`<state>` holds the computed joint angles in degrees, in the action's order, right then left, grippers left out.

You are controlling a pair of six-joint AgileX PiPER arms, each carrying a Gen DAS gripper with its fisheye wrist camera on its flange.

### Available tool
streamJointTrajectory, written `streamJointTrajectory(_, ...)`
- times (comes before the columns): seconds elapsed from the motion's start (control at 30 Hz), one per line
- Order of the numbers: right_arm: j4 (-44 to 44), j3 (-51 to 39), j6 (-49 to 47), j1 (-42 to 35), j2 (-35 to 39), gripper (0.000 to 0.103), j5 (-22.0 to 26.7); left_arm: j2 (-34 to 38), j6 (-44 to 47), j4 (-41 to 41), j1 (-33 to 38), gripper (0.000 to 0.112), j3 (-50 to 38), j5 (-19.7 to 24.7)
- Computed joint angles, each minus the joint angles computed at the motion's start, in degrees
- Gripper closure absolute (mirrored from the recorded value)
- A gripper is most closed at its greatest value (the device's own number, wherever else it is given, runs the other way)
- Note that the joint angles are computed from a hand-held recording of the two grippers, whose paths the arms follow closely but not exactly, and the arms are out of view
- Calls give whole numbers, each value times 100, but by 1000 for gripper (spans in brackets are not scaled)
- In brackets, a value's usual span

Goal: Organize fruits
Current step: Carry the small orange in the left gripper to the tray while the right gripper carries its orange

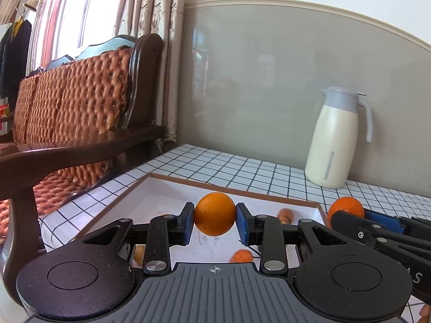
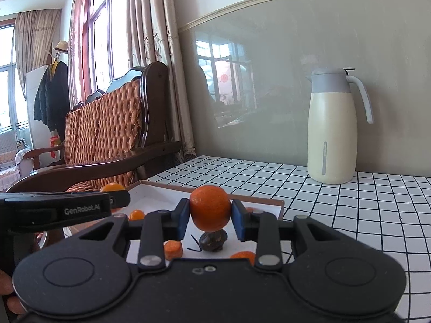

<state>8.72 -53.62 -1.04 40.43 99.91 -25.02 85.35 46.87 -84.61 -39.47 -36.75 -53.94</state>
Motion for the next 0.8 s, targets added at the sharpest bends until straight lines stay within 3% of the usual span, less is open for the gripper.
streamJointTrajectory(0.8,1367,-1653,-1189,1,1125,78,686,708,-206,1171,1743,79,-566,1111)
